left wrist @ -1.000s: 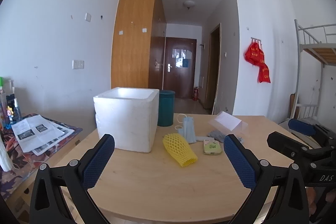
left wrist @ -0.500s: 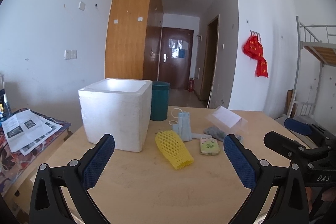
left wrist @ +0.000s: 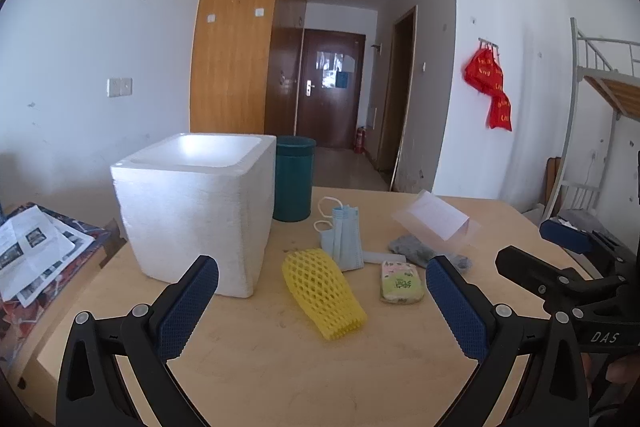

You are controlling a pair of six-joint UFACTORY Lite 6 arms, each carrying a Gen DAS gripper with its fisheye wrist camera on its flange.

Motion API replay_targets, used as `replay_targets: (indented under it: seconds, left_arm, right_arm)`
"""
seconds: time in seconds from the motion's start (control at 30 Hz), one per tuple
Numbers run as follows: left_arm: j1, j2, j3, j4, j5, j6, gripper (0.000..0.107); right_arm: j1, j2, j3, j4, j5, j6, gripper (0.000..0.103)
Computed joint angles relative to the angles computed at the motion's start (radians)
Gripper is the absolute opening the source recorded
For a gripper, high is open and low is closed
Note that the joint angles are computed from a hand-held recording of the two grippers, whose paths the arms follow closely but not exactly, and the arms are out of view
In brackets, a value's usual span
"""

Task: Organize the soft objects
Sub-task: 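Grasp the yellow foam net with the left tool while the right tool grasps the clear bag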

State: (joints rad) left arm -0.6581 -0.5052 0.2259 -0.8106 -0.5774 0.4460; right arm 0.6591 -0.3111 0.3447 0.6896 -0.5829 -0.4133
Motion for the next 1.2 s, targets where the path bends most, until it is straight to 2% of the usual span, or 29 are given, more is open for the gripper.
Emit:
replay_targets:
  seconds: [0.27,0.5,0.67,0.9,1.1,1.2]
  left_arm:
    - [0.135,0.317,0.208,0.334,0.079,-0.272,0.103]
    - [0.177,0.539,0.388,0.437,0.14,-0.367,0.103]
    - [0.189,0.666,0.496,0.441,0.184,-0.371,0.103]
    - [0.207,0.809,0.63,0.424,0.253,-0.347,0.103]
    - [0.227,0.912,0.724,0.372,0.314,-0.299,0.103]
    - [0.224,0.951,0.761,0.29,0.333,-0.226,0.103]
  right_arm:
    - [-0.183,0.153,0.128,-0.288,0.088,0.199,0.103]
    - [-0.321,0.324,0.287,-0.527,0.174,0.388,0.103]
    - [-0.405,0.477,0.432,-0.75,0.251,0.566,0.103]
    - [-0.459,0.588,0.543,-0.81,0.308,0.614,0.103]
    - [-0.504,0.622,0.604,-0.719,0.345,0.507,0.103]
    - [-0.525,0.657,0.64,-0.698,0.361,0.486,0.103]
